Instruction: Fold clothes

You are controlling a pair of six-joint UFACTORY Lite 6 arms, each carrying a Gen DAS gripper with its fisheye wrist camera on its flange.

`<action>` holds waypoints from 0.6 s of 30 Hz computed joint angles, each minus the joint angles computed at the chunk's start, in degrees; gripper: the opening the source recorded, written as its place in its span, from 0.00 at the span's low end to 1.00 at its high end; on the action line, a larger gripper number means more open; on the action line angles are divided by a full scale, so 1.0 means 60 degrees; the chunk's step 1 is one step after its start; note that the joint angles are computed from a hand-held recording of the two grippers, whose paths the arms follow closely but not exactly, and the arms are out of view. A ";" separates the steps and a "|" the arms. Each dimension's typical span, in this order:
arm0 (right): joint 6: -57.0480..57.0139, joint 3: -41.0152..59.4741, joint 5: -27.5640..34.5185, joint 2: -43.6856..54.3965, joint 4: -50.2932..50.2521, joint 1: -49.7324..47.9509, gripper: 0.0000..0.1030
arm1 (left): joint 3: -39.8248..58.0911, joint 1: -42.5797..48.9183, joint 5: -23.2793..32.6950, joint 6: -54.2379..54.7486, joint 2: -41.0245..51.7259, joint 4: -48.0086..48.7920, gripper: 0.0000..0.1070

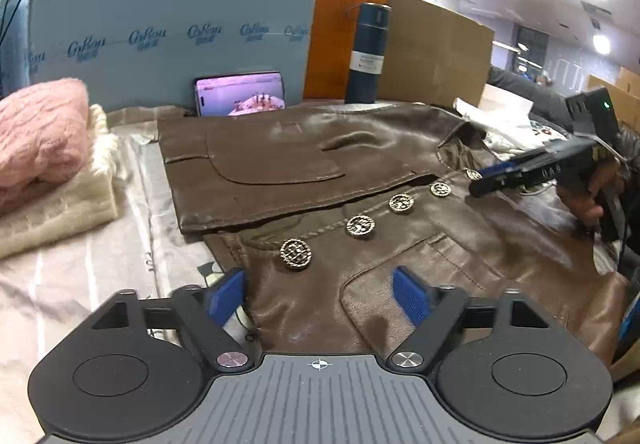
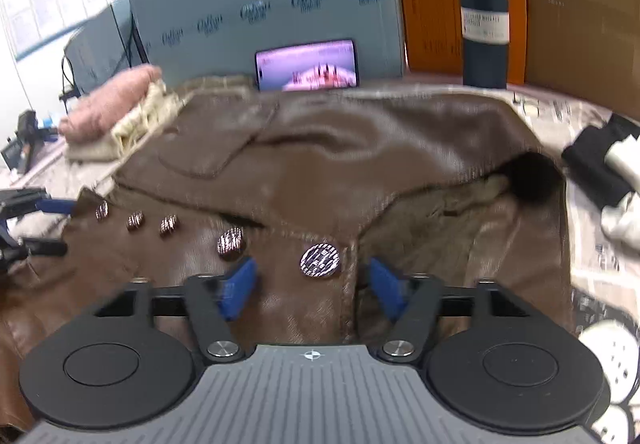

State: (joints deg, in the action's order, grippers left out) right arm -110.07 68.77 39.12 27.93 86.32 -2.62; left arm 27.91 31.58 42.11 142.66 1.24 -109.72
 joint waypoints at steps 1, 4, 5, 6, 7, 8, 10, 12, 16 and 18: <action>-0.0310 -0.0247 -0.0014 -0.0122 0.0183 -0.0036 0.49 | -0.0068 -0.0158 -0.0237 0.0359 -0.0012 -0.0504 0.42; -0.1093 -0.0815 -0.0192 -0.0398 0.0815 -0.0125 0.32 | -0.0298 -0.0613 -0.0746 0.1259 -0.0213 -0.2001 0.05; -0.1255 -0.1010 -0.0244 -0.0554 0.1009 -0.0151 0.29 | -0.0468 -0.0720 -0.0785 0.1751 -0.0380 -0.2593 0.01; -0.1646 -0.1235 -0.0286 -0.0694 0.1304 -0.0168 0.24 | -0.0605 -0.0808 -0.0725 0.2173 -0.0501 -0.3059 0.01; -0.2043 -0.1447 -0.0321 -0.0819 0.1607 -0.0181 0.19 | -0.0632 -0.0962 -0.0735 0.2637 -0.0533 -0.3601 0.01; -0.2472 -0.1463 -0.0348 -0.0718 0.1968 -0.0132 0.19 | -0.0622 -0.1141 -0.0766 0.3136 -0.0535 -0.4192 0.01; -0.2611 -0.1347 -0.0294 -0.0705 0.2133 -0.0134 0.12 | -0.0472 -0.1488 -0.0909 0.4031 -0.0441 -0.5288 0.01; -0.2732 -0.1220 -0.0242 -0.0683 0.2281 -0.0136 0.11 | -0.0051 -0.1746 -0.1430 0.4315 -0.0190 -0.5729 0.01; -0.2656 -0.0980 -0.0508 -0.0487 0.1940 -0.0204 0.25 | 0.0152 -0.1904 -0.1943 0.4753 -0.0011 -0.6090 0.10; -0.3360 -0.1143 -0.0772 -0.0454 0.2433 -0.0217 0.53 | 0.0064 -0.1722 -0.1786 0.4539 -0.0134 -0.5881 0.19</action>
State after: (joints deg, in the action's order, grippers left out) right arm -130.23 61.91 34.49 25.21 100.92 -3.92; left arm 28.29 21.24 31.39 169.89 0.44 -145.01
